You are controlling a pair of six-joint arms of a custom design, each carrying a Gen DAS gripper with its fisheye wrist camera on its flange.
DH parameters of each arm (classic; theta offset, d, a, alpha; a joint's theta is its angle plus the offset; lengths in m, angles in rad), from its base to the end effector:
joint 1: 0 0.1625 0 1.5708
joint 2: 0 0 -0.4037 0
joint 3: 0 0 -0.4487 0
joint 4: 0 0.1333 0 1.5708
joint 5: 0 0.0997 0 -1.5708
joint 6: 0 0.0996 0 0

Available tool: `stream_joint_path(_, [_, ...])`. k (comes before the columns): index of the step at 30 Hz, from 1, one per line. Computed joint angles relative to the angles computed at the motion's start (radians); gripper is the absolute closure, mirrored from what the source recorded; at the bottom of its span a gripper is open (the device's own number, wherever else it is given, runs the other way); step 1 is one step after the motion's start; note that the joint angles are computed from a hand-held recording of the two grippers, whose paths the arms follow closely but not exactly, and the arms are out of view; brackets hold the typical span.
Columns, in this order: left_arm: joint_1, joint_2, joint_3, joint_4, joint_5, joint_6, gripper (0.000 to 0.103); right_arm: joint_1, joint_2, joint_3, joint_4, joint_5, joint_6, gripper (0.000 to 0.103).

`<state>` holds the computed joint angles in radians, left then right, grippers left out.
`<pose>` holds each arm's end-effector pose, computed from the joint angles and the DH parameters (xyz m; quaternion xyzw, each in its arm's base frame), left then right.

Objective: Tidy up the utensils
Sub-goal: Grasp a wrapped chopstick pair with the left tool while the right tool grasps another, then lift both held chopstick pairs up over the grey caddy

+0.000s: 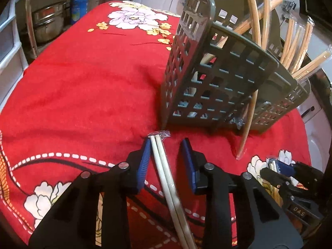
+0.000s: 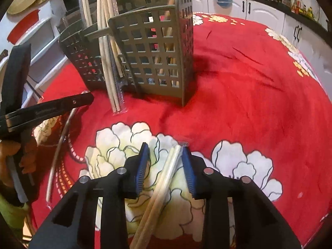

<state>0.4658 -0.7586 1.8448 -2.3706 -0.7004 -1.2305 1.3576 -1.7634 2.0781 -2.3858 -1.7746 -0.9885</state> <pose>-0.4237 -0.4474 -0.0466 0.0038 0.8995 -0.3331 0.2827 0.0082 -0.4966 0.3821 0.3410 -0.9019 0.1474 0.2205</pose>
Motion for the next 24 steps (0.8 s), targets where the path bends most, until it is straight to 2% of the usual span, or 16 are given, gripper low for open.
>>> stream_joint_path(5, [0.005,0.006,-0.016,0.038,0.015,0.002,0.09,0.003,0.021,-0.013,-0.02,0.006,0.011,0.087])
stream_joint_path(11, [0.009,-0.003,-0.011,0.031,0.014,0.018,0.094,-0.007,0.036,-0.056,0.052,0.052,0.048,0.096])
stream_joint_path(15, [0.003,-0.009,-0.004,-0.001,0.013,0.037,0.097,-0.013,0.015,-0.062,0.099,0.09,0.051,0.097])
stream_joint_path(24, [-0.066,-0.049,0.007,-0.026,0.086,0.064,0.098,0.005,-0.075,-0.049,0.169,0.18,0.017,0.097])
